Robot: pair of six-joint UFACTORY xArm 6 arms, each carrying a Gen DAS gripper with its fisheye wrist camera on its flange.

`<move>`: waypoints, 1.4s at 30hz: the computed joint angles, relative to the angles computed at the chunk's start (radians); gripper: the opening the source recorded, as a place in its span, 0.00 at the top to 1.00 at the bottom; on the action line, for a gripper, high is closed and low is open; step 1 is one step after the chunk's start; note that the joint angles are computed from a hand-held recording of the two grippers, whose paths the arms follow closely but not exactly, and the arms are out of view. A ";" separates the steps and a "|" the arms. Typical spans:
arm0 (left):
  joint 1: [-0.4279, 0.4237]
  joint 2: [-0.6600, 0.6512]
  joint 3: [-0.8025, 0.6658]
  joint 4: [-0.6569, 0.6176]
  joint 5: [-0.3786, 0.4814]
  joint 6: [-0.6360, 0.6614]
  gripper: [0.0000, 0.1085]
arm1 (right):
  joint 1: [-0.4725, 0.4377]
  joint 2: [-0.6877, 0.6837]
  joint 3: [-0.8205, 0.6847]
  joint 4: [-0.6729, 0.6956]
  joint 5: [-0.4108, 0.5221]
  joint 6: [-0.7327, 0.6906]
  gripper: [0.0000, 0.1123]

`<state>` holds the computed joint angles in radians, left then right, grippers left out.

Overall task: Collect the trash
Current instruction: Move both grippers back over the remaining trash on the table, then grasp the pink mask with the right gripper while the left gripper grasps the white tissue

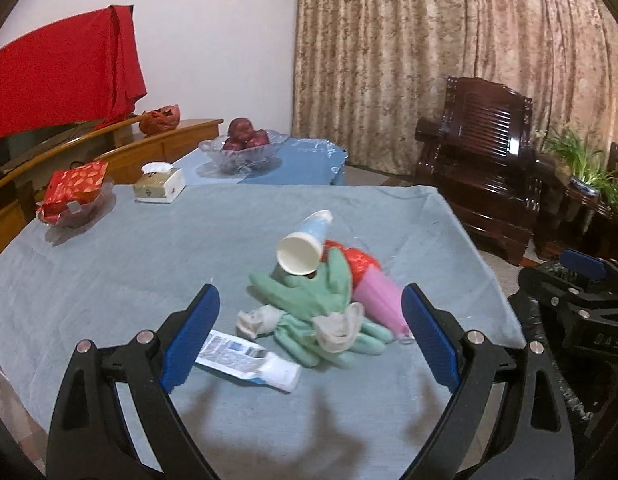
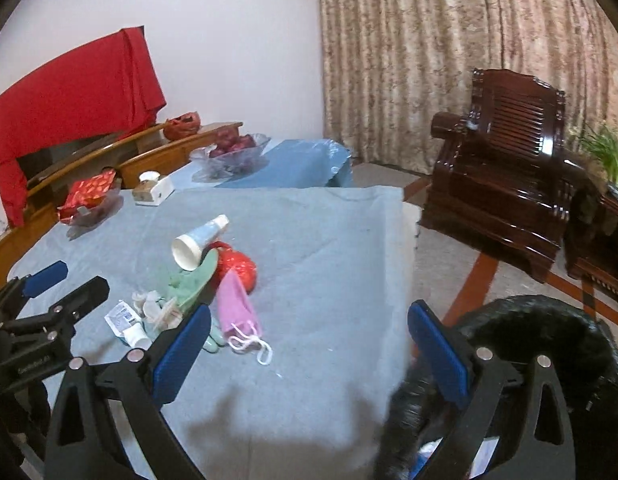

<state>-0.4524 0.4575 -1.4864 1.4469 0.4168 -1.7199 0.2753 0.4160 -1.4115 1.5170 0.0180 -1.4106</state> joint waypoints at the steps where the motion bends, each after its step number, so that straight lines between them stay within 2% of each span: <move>1: 0.004 -0.002 0.007 0.006 -0.002 -0.008 0.17 | 0.003 0.013 -0.011 -0.018 0.006 0.018 0.14; 3: 0.013 0.004 0.008 -0.001 -0.002 -0.003 0.17 | 0.012 0.043 -0.035 -0.065 0.015 0.063 0.14; 9: 0.048 0.020 0.009 0.007 -0.011 -0.026 0.17 | 0.029 0.158 -0.121 -0.349 0.046 0.345 0.14; 17: 0.071 0.054 -0.012 -0.002 -0.017 -0.026 0.17 | 0.021 0.296 -0.242 -0.739 0.098 0.721 0.27; 29: 0.087 0.086 -0.039 -0.016 -0.034 -0.023 0.17 | 0.002 0.395 -0.361 -1.001 0.239 0.934 0.47; 32: 0.089 0.096 -0.049 -0.023 -0.045 -0.015 0.17 | -0.003 0.404 -0.377 -0.972 0.277 0.914 0.58; 33: 0.088 0.102 -0.055 -0.027 -0.049 -0.008 0.17 | -0.004 0.407 -0.382 -0.970 0.291 0.910 0.65; 37: 0.082 0.129 -0.084 -0.048 -0.061 0.015 0.18 | -0.007 0.394 -0.375 -0.855 0.332 0.793 0.85; 42: 0.070 0.162 -0.124 -0.076 -0.072 0.044 0.19 | -0.014 0.366 -0.344 -0.796 0.318 0.747 0.88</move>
<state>-0.3822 0.6194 -1.6102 1.3712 0.3444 -1.6760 0.2615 0.7821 -1.7557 0.7210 0.3357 -0.6631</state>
